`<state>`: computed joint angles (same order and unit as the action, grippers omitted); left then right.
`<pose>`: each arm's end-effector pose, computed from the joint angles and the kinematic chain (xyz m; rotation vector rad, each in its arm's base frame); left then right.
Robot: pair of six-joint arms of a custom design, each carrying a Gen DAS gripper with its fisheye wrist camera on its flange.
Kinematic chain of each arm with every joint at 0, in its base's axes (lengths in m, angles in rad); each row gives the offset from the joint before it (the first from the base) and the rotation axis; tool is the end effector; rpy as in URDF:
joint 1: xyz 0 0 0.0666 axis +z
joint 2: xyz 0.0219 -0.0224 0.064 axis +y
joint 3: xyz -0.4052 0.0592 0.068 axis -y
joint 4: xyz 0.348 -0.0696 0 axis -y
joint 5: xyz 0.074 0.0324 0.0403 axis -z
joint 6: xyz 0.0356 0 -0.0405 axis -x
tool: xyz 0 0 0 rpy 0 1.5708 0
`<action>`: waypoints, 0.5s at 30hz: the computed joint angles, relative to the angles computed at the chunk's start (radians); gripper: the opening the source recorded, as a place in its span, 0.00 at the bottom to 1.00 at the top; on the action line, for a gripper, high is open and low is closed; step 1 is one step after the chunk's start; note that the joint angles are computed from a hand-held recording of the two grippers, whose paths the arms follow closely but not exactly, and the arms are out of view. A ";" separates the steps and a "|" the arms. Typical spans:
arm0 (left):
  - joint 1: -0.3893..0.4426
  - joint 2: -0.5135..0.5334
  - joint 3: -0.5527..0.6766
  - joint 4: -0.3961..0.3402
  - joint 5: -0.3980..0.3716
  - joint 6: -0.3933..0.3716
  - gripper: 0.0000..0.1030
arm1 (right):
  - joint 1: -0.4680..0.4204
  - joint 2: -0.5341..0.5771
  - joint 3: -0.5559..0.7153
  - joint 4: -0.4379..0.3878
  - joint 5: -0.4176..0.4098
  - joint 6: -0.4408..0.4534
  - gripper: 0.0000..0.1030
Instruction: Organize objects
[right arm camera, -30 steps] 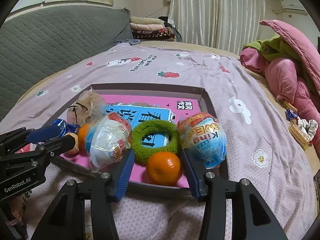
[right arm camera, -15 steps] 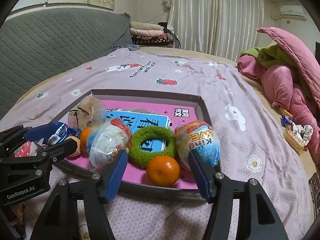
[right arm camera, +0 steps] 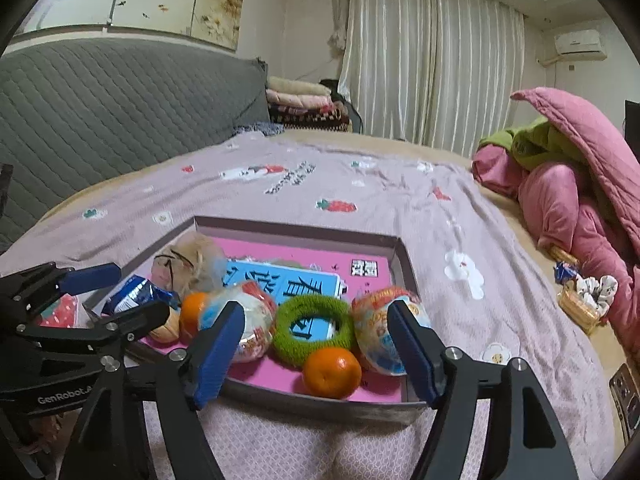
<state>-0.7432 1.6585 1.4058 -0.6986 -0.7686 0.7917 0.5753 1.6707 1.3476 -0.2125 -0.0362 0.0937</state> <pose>0.3992 -0.3338 0.3601 -0.3352 2.1744 0.1502 0.4644 0.3022 0.3604 -0.7176 1.9981 0.3256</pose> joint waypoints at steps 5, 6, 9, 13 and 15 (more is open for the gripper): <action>-0.006 -0.007 -0.001 -0.003 -0.029 0.014 0.72 | 0.007 -0.012 -0.014 0.027 0.021 0.002 0.73; -0.007 -0.010 -0.002 -0.005 -0.030 0.018 0.74 | 0.007 -0.013 -0.015 0.031 0.022 0.000 0.73; -0.013 -0.016 -0.002 -0.015 -0.045 0.029 0.74 | 0.005 -0.023 -0.028 0.046 0.015 -0.008 0.73; -0.026 -0.016 0.007 -0.047 -0.076 0.047 0.76 | 0.007 -0.040 -0.047 0.056 0.009 -0.014 0.73; -0.032 -0.015 0.012 -0.064 -0.086 0.063 0.76 | 0.010 -0.053 -0.062 0.068 0.005 -0.017 0.74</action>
